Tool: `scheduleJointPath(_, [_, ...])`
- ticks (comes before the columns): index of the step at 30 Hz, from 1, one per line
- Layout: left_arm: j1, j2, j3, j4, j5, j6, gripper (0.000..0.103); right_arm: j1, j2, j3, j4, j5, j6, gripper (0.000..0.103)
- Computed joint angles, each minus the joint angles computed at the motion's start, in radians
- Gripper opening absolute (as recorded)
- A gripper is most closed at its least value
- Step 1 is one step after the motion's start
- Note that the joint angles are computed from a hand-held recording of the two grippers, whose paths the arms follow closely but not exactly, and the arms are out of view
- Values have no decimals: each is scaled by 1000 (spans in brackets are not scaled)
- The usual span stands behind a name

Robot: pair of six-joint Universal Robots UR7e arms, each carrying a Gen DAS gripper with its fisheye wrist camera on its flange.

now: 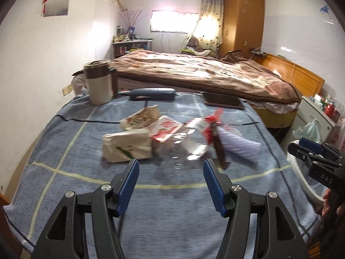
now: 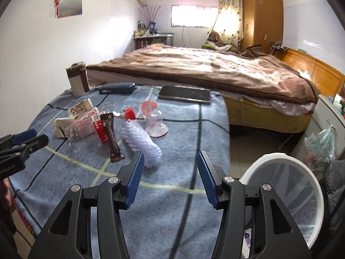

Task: Collect trash
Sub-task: 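Move both open tools back over the blanket, then grasp the second foam net sleeve with the right tool while the left tool grasps a white tissue packet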

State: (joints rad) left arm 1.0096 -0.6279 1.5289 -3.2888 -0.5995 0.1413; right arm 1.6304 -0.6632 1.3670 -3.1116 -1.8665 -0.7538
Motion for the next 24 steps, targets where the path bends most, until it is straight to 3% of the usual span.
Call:
scheduleJointPath(6, [40, -33, -7, 59, 30, -50, 67, 13, 47, -76, 80, -19, -18, 53])
scheduleJointPath(14, [92, -36, -64, 90, 44, -1, 68, 20, 116, -179, 155, -53, -32, 54])
scheduleJointPath(19, [125, -40, -111, 136, -3, 16, 70, 18, 142, -227, 207, -54, -14, 54])
scheduleJointPath(24, [158, -36, -179, 283, -100, 13, 75, 18, 161, -261, 262, -46, -19, 54])
